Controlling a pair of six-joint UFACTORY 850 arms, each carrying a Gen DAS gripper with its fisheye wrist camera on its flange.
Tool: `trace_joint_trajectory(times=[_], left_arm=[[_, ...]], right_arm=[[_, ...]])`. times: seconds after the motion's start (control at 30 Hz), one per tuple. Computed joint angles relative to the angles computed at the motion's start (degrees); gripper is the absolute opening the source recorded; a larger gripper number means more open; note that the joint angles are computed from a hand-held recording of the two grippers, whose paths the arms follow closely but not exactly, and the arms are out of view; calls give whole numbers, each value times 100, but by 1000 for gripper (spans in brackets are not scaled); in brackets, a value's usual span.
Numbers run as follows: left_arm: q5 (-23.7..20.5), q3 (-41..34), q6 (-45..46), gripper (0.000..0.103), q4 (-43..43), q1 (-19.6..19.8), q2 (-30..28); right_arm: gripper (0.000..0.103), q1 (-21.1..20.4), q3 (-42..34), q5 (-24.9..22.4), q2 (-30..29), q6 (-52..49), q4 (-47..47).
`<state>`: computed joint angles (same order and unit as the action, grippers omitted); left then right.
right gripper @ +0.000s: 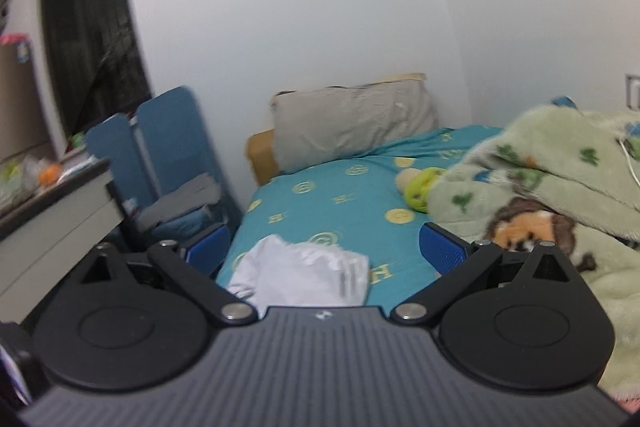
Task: Fold clothes
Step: 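Reach the left gripper to the white T-shirt edge and close on it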
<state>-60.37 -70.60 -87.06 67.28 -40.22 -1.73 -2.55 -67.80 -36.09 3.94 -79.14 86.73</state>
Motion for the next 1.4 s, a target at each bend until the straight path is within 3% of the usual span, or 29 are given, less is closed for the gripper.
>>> trace_joint_trajectory(times=[0.13, 0.4, 0.47, 0.53, 0.57, 0.63, 0.7, 0.9, 1.0, 1.27, 1.4], left_arm=[[656, -310, 607, 98, -139, 543, -601], [1157, -1003, 1616, 86, 42, 1223, -1863], [1134, -1051, 1642, 76, 301, 1317, -2061], [1318, -1011, 1649, 56, 449, 1434, -2129], [1487, -924, 1499, 54, 602, 1488, -2091], [1814, -758, 1160, 27, 927, 1592, -2014], [2036, -592, 576, 13, 1243, 1610, -1867], [2138, -188, -1229, 8, 2032, 1429, -1289], [2057, -25, -1761, 7, 2290, 1144, -887], [1959, 287, -2609, 7, 2278, 118, 132], [1625, 467, -2223, 7, 1856, -231, 379]], right_arm=[[103, -160, 24, 101, -364, 355, 161], [102, -98, -204, 49, -1053, 1699, -786], [102, -24, -333, 81, -1247, 1863, -873], [102, 48, -473, 107, -1446, 2035, -966], [102, 94, -518, 151, -1514, 2076, -1022], [102, 186, -610, 241, -1648, 2160, -1141], [102, 279, -642, 364, -1737, 2132, -1202], [102, 454, -734, 507, -1932, 2379, -1577], [102, 519, -588, 671, -1835, 2064, -1456], [102, 450, -159, 816, -1434, 1290, -736], [102, 381, 38, 882, -1208, 1018, -499]])
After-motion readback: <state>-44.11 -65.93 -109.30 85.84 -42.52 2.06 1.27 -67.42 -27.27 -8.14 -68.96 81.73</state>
